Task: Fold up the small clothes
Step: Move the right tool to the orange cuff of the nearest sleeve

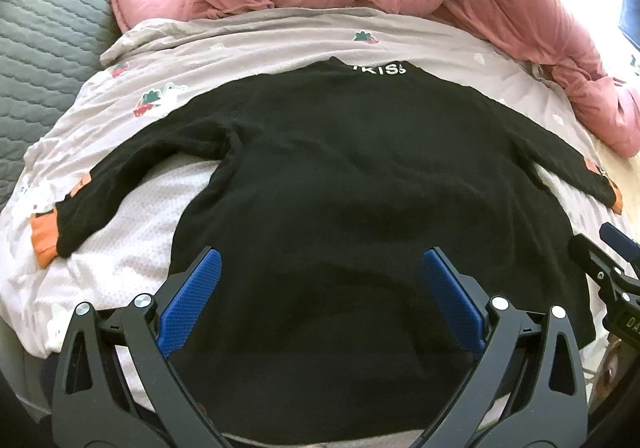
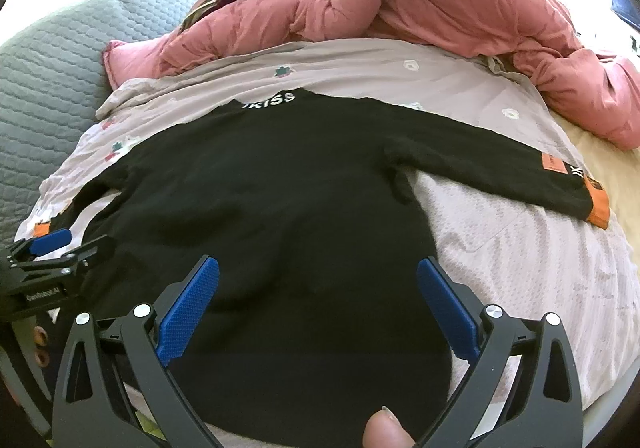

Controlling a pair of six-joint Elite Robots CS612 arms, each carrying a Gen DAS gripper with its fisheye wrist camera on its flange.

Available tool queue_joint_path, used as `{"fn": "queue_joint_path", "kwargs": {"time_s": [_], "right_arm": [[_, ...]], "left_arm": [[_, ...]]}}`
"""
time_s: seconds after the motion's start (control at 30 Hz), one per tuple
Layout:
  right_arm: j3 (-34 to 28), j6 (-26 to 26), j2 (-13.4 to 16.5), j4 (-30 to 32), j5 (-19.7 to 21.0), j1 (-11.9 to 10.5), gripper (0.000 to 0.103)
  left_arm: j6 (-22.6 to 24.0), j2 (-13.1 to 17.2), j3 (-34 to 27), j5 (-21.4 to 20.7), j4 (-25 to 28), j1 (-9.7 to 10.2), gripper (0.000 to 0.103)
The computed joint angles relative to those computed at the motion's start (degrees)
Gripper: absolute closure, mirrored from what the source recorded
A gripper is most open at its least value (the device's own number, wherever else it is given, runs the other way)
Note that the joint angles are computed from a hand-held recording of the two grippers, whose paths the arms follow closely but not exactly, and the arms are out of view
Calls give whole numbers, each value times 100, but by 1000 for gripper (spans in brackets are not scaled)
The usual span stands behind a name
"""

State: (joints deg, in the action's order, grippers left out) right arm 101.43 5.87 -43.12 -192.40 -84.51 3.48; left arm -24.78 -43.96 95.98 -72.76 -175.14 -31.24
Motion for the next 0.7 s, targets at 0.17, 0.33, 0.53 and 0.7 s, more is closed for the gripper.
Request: {"fn": "queue_joint_path", "kwargs": {"time_s": [0.17, 0.33, 0.53, 0.7], "right_arm": [[-91, 51, 49, 37, -17, -79, 4], [-196, 133, 104, 113, -50, -143, 4], [-341, 262, 175, 181, -157, -234, 4], [-456, 346, 222, 220, -274, -296, 4]], "left_arm": [[-21, 46, -131, 22, 19, 10, 8], [9, 104, -291, 57, 119, 23, 8], [22, 203, -552, 89, 306, 43, 8], [21, 310, -804, 43, 470, 70, 8]]}}
